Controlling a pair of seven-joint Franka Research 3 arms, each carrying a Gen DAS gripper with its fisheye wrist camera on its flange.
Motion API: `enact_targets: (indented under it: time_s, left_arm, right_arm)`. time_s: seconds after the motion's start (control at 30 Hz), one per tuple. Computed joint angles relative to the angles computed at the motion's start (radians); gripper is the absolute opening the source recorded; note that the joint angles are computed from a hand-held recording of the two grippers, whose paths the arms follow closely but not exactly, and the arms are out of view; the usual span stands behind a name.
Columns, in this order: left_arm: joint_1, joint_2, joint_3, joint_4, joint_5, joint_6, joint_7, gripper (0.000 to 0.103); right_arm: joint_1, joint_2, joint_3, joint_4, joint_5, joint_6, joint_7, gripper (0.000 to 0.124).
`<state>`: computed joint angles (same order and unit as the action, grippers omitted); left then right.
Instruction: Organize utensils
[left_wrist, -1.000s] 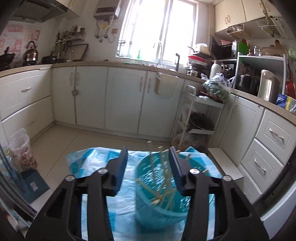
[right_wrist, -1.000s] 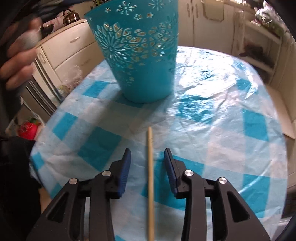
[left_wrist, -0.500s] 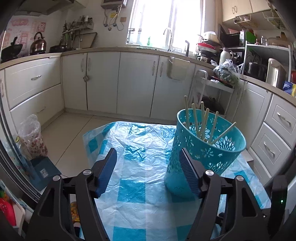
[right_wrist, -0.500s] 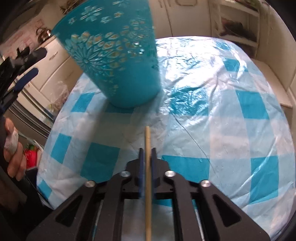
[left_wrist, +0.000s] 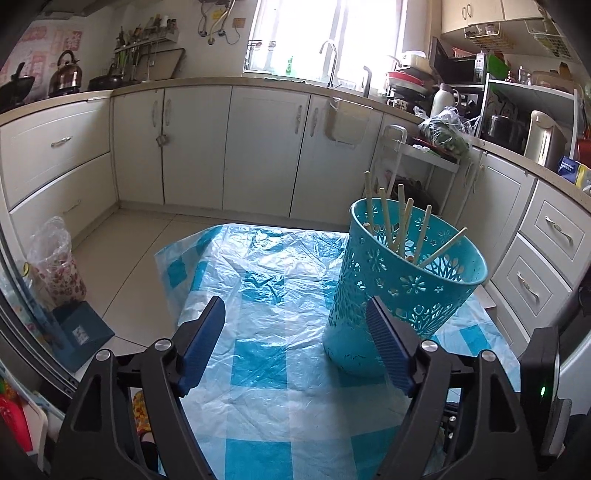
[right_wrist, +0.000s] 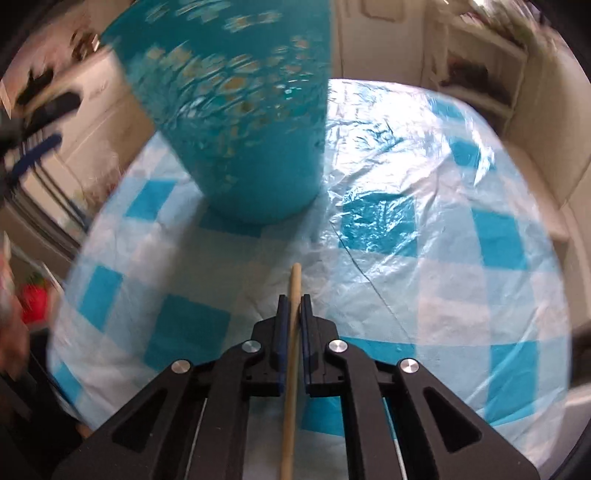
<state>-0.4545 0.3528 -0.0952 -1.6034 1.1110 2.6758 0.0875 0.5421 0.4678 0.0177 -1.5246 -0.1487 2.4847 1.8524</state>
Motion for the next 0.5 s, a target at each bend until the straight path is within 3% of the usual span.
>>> enact_targets:
  time_s: [0.07, 0.2, 0.37, 0.43, 0.5]
  left_arm:
    - [0.000, 0.000, -0.001, 0.000, -0.002, 0.002, 0.005, 0.076]
    - [-0.002, 0.002, -0.002, 0.000, -0.003, 0.000, 0.015, 0.076]
    - [0.000, 0.010, -0.005, 0.007, -0.025, -0.004, 0.032, 0.076]
    - [-0.003, 0.017, -0.005, 0.015, -0.035, -0.010, 0.043, 0.076]
    - [-0.007, 0.022, -0.004, 0.021, -0.041, -0.017, 0.055, 0.076]
  right_arm:
    - [0.010, -0.010, -0.005, -0.015, -0.023, 0.003, -0.001, 0.007]
    - [-0.053, -0.033, 0.037, -0.053, 0.122, 0.028, -0.015, 0.006]
    - [-0.006, -0.037, -0.003, -0.059, 0.007, 0.017, -0.018, 0.006]
    - [-0.066, -0.033, 0.052, -0.057, 0.139, 0.026, -0.058, 0.006]
    - [-0.199, -0.049, 0.162, -0.102, 0.458, 0.074, -0.157, 0.006]
